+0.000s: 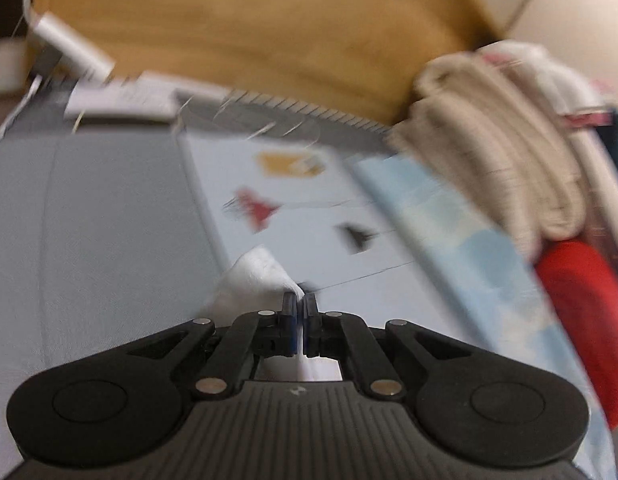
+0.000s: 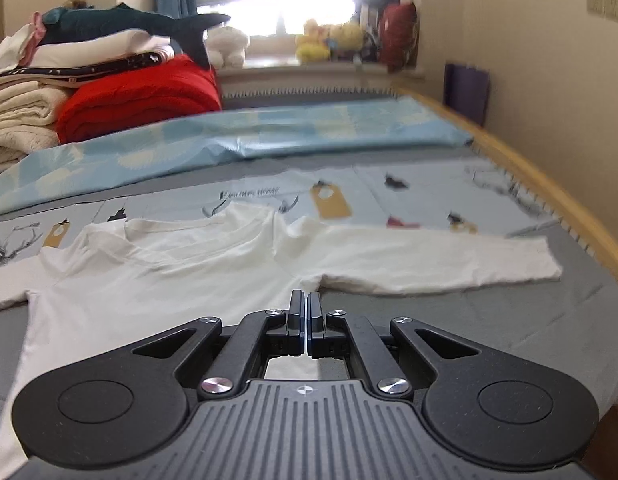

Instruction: Fold small clothes

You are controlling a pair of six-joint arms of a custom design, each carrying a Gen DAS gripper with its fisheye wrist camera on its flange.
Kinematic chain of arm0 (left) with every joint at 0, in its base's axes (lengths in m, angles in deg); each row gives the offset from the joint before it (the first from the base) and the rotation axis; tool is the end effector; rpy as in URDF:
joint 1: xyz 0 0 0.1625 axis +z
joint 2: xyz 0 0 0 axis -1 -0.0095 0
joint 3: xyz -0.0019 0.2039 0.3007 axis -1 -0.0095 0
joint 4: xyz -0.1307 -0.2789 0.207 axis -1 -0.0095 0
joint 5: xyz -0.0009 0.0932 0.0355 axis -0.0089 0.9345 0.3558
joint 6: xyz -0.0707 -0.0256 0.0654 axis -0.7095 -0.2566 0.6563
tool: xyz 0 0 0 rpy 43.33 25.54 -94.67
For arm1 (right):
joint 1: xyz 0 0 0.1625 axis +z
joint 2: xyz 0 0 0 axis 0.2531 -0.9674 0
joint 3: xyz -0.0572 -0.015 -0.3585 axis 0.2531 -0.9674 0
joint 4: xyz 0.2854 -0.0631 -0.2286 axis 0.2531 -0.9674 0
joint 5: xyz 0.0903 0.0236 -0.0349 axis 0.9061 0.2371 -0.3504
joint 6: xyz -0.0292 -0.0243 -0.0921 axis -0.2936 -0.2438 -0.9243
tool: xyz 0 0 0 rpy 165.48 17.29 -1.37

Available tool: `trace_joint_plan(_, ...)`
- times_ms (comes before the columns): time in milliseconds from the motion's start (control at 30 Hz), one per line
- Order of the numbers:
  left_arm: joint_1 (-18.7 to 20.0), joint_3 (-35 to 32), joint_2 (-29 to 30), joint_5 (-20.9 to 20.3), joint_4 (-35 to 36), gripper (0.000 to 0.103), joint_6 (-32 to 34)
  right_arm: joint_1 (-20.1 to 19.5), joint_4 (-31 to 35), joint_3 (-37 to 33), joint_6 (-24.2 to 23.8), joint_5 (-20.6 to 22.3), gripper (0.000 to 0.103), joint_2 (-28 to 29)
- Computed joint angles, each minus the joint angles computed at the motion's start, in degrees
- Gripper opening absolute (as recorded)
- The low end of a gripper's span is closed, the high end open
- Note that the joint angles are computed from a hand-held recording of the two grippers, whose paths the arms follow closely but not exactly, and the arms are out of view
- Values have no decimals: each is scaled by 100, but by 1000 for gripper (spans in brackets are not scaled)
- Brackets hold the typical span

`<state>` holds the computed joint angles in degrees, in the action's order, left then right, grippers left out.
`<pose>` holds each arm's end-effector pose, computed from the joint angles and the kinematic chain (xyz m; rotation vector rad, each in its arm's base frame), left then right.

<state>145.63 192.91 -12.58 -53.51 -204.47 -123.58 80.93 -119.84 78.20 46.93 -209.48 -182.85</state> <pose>-0.0810 -0.5372 0.3514 -0.7626 1.8197 -1.5733 0.1020 -0.3142 0.3813 0.1438 -2.0854 1.1389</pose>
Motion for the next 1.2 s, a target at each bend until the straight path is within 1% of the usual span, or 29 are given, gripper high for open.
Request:
trace_joint_plan(33,-215,27,-23,46,13,2,-34,85,328,-159,124,-60,0,76)
trace_joint_plan(67,-393,31,-63,51,245,2,-259,166,416,-284,120,-60,0,205)
trace_joint_plan(167,-987,174,-27,-88,325,2,-424,298,401,-699,30,269,0,685)
trace_joint_plan(200,-1172,233,62,-219,218,2,-345,314,333,-855,-12,342,0,888)
trace_joint_plan(267,-1376,275,353,-739,-225,2,148,265,282,-1205,-39,539,0,1299)
trace_joint_plan(300,-1465,341,475,-1002,-236,2,229,205,269,-1340,-27,645,0,1459)
trace_joint_plan(333,-1550,440,546,-1172,-7,2,70,113,208,-1450,-14,753,0,1622)
trace_joint_plan(367,-1545,390,670,-1415,376,2,-221,25,146,-1498,-2,835,0,1718)
trace_joint_plan(400,-1489,244,795,-1814,834,2,-614,-106,35,-1476,-7,970,0,1773)
trace_joint_plan(433,-1440,77,955,-2167,1061,2,-829,-264,-87,-1389,-23,1124,0,1782)
trace_joint_plan(467,-1407,-117,1167,-2400,1175,2,-872,-348,-83,-1338,14,1080,0,1799)
trace_joint_plan(500,-1395,-353,1399,-2566,1321,2,-840,-382,76,-1392,147,796,0,1885)
trace_joint_plan(533,-1405,-535,1609,-2667,1317,2,-718,-444,170,-1451,323,582,0,1970)
trace_joint_plan(567,-1423,-716,1834,-2770,1184,2,-496,-528,264,-1471,486,608,0,1981)
trace_joint_plan(600,-1466,-896,2063,-2865,1039,2,-254,-643,495,-1533,672,711,0,1959)
trace_joint_plan(667,-1526,-1198,2424,-3163,767,2,130,-807,609,-1620,792,847,0,1979)
trace_joint_plan(733,-1611,-1351,2746,-3727,188,2,535,-900,720,-1714,792,889,0,2013)
trace_joint_plan(767,-1625,-1479,2905,-4173,35,2,740,-946,776,-1742,853,955,0,2009)
trace_joint_plan(800,-1571,-1575,3002,-4771,-37,3,910,-1000,837,-1771,949,1059,0,1997)
trace_joint_plan(833,-1511,-1666,3073,-5371,12,5,968,-1052,903,-1795,1049,1165,0,1982)
trace_joint_plan(867,-1450,-1808,3176,-5971,187,14,1024,-1103,954,-1814,1128,1276,0,1979)
trace_joint_plan(900,-1401,-1872,3221,-6333,335,18,1058,-1139,993,-1838,1199,1345,0,1998)
trace_joint_plan(933,-1356,-1938,3234,-6454,498,18,1132,-1156,1031,-1877,1292,1359,0,2038)
trace_joint_plan(967,-1330,-1923,3212,-6335,547,18,1215,-1209,1114,-1939,1370,1415,0,2055)
trace_joint_plan(1033,-1345,-1864,3099,-5649,793,18,1116,-1275,1257,-1986,1576,1543,0,2069)
trace_joint_plan(1067,-1317,-1830,3024,-5370,928,18,1005,-1307,1332,-2013,1689,1609,0,2079)
trace_joint_plan(1133,-1260,-1818,2873,-4640,1424,18,651,-1368,1450,-2061,1873,1753,2,2110)
trace_joint_plan(1200,-1200,-1872,2778,-4096,1943,18,487,-1406,1603,-2135,2027,1860,6,2174)
